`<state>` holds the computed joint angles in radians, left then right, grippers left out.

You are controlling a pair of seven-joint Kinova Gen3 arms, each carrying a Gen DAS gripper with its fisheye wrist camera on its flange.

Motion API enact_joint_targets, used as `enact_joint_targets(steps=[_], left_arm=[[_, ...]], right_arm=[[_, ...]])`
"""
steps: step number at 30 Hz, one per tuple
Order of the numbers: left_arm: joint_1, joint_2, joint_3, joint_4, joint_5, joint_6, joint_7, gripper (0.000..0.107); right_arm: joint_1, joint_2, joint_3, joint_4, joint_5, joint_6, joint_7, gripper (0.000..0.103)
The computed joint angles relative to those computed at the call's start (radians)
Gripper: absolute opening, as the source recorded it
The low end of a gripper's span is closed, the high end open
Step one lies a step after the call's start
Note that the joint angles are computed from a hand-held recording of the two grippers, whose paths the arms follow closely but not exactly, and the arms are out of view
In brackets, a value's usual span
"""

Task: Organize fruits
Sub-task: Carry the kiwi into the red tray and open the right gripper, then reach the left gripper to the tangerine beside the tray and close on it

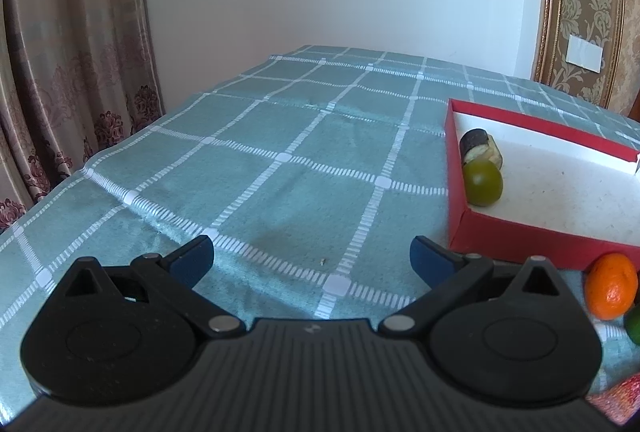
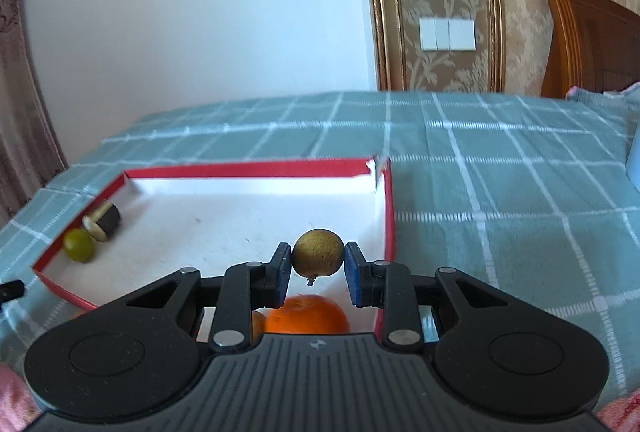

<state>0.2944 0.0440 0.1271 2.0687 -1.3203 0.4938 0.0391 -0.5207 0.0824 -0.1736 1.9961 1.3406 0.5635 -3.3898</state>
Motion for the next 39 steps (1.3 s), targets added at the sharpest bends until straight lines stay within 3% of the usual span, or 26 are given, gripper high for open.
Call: enact_joint_targets(steps=[4, 17, 19, 20, 23, 27, 30, 35, 39], left_arm=[[0.003, 0.005, 0.001, -0.006, 0.013, 0.01, -0.016, 0.103], [0.027, 0.018, 0.001, -0.02, 0.026, 0.057, -0.032, 0.103], [0.028, 0.016, 0.0, -0.018, 0.021, 0.057, -0.027, 0.103], [0.027, 0.016, 0.0, -0.018, 0.023, 0.056, -0.029, 0.103], [0.03, 0.015, 0.002, -0.017, 0.018, 0.063, -0.02, 0.103], [0.033, 0.011, 0.005, -0.005, -0.02, 0.068, 0.023, 0.103], [0.033, 0.007, 0.009, 0.004, -0.047, 0.071, 0.05, 0.103], [0.029, -0.001, 0.014, 0.019, -0.085, 0.066, 0.085, 0.103], [0.021, -0.015, 0.019, 0.046, -0.168, 0.049, 0.164, 0.103]], right_arm=[[0.014, 0.015, 0.016, 0.012, 0.029, -0.046, -0.033, 0.028], [0.01, 0.021, 0.018, 0.011, 0.046, -0.035, -0.034, 0.029], [0.009, 0.007, 0.015, 0.026, 0.07, -0.029, -0.074, 0.034], [0.007, -0.003, 0.01, 0.04, 0.094, -0.018, -0.109, 0.041], [0.008, -0.051, -0.014, 0.098, 0.182, -0.002, -0.222, 0.044], [-0.014, -0.118, -0.067, 0.198, 0.271, 0.098, -0.385, 0.068], [-0.039, -0.16, -0.098, 0.279, 0.302, 0.178, -0.507, 0.069], [-0.067, -0.182, -0.138, 0.347, 0.245, 0.271, -0.58, 0.083], [-0.069, -0.206, -0.105, 0.367, 0.244, 0.227, -0.65, 0.088]])
